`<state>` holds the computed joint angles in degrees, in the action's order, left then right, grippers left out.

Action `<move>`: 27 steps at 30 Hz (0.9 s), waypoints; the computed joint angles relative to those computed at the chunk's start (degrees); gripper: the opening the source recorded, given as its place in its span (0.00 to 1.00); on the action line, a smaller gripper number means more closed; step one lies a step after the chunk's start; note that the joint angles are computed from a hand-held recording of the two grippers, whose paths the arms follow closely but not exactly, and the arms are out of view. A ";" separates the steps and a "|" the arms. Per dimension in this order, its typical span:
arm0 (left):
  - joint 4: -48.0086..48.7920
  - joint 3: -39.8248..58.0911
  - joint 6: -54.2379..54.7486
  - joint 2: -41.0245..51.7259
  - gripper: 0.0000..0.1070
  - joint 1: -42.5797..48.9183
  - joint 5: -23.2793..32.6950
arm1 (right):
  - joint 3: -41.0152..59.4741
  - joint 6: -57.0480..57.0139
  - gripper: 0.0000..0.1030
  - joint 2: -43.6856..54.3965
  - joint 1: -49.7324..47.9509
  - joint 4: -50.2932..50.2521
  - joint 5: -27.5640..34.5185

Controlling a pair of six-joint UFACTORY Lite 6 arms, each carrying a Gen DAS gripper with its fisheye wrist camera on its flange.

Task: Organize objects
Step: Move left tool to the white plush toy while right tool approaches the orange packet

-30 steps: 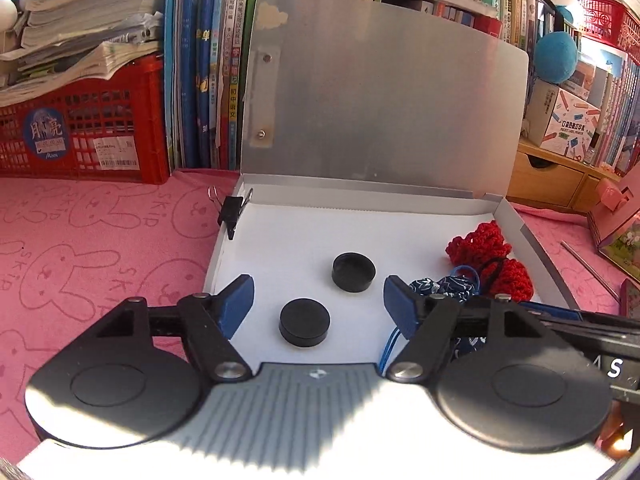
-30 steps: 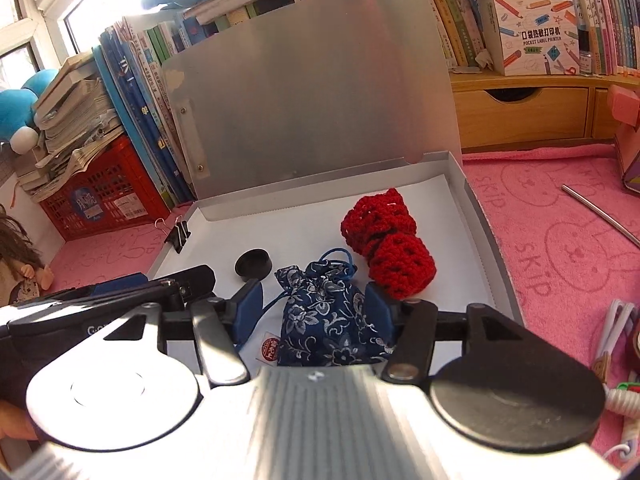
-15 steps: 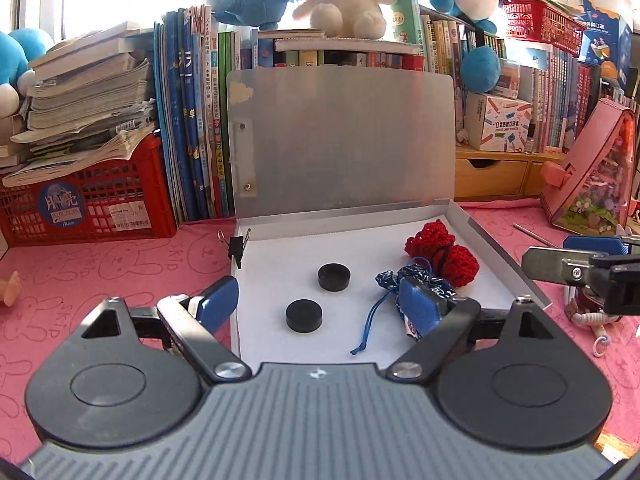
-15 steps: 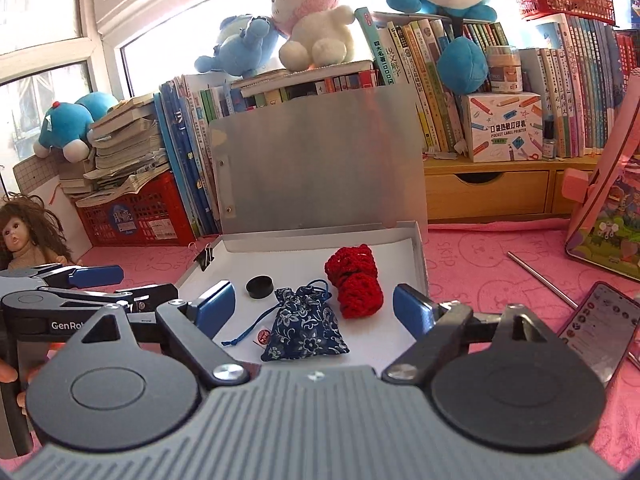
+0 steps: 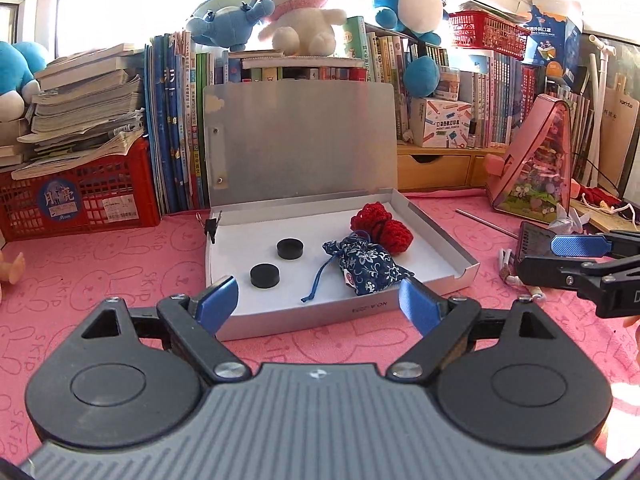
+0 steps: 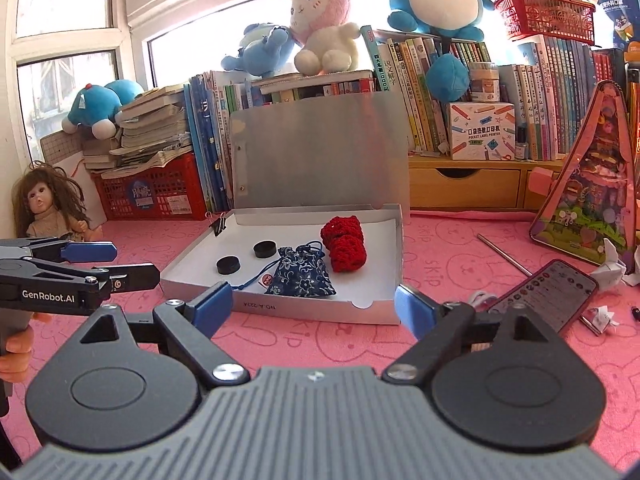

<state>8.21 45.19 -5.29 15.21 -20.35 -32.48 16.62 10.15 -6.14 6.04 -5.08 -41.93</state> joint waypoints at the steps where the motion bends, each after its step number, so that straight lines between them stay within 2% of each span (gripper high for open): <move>1: -0.61 -1.72 0.89 -0.93 0.85 -0.30 -0.97 | -0.90 -0.84 0.91 -0.46 0.49 0.89 -0.33; 11: -6.38 -15.18 8.74 -7.77 0.85 -1.79 -8.11 | -7.40 -4.40 0.91 -0.35 3.84 6.06 -4.18; 27: -3.48 -28.91 8.48 -10.53 0.85 3.52 -16.25 | -12.67 -3.05 0.91 3.45 5.94 9.32 -9.85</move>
<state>4.73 16.28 3.19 4.68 -16.84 -48.74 3.95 7.10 -2.69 11.98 4.24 -51.78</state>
